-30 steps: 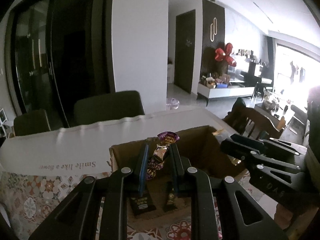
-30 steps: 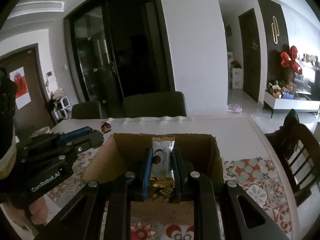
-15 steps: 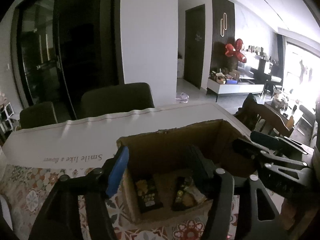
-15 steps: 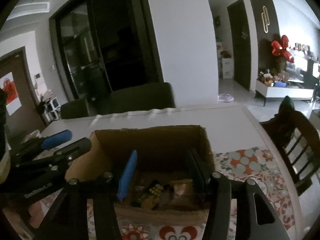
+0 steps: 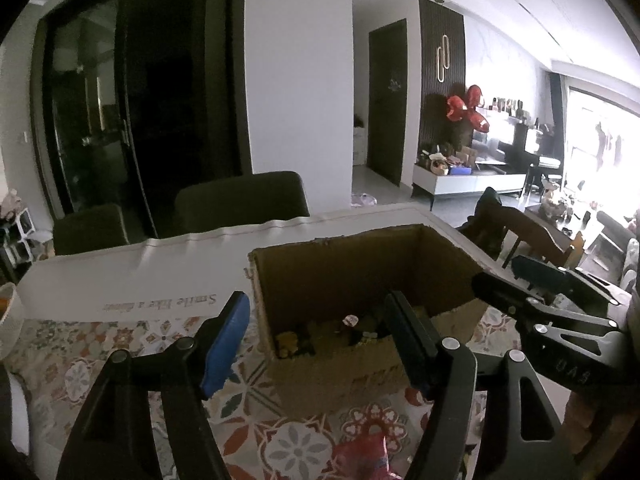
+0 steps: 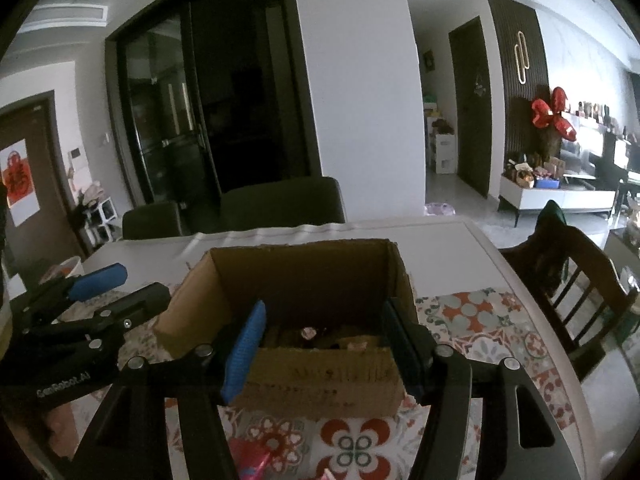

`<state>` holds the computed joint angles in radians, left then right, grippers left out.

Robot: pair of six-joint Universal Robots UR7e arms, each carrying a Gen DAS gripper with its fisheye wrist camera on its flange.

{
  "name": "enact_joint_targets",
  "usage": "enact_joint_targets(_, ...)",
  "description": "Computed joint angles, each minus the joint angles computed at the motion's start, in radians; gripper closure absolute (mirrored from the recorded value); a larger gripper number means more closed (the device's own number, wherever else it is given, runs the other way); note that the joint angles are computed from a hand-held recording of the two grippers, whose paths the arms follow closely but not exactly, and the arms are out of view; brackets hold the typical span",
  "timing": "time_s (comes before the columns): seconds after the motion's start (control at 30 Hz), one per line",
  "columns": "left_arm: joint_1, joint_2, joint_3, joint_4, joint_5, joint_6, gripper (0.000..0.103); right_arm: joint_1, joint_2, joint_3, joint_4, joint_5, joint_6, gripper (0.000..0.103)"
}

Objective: Organize snacks
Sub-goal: 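Withdraw both open tools from the box back to the remaining snacks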

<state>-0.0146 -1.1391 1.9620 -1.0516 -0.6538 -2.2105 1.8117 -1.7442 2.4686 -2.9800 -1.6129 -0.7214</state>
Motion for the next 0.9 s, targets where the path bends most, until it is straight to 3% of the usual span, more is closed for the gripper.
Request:
enact_joint_targets(0.23,-0.052,0.045,-0.003,0.035,-0.075,-0.051,0.032,-0.022,-0.075,0.075,-0.068,-0.009,-0.043,0.041)
enact_joint_targets(0.5,-0.089,0.073,0.024,-0.035,-0.134,-0.041,0.032,-0.055,-0.150,0.130,-0.073,-0.027,-0.065,0.042)
enact_joint_targets(0.9,-0.123,0.115,0.058,-0.150,-0.204,-0.024,0.032,-0.166,-0.269,0.204,-0.027,-0.024,-0.114,0.041)
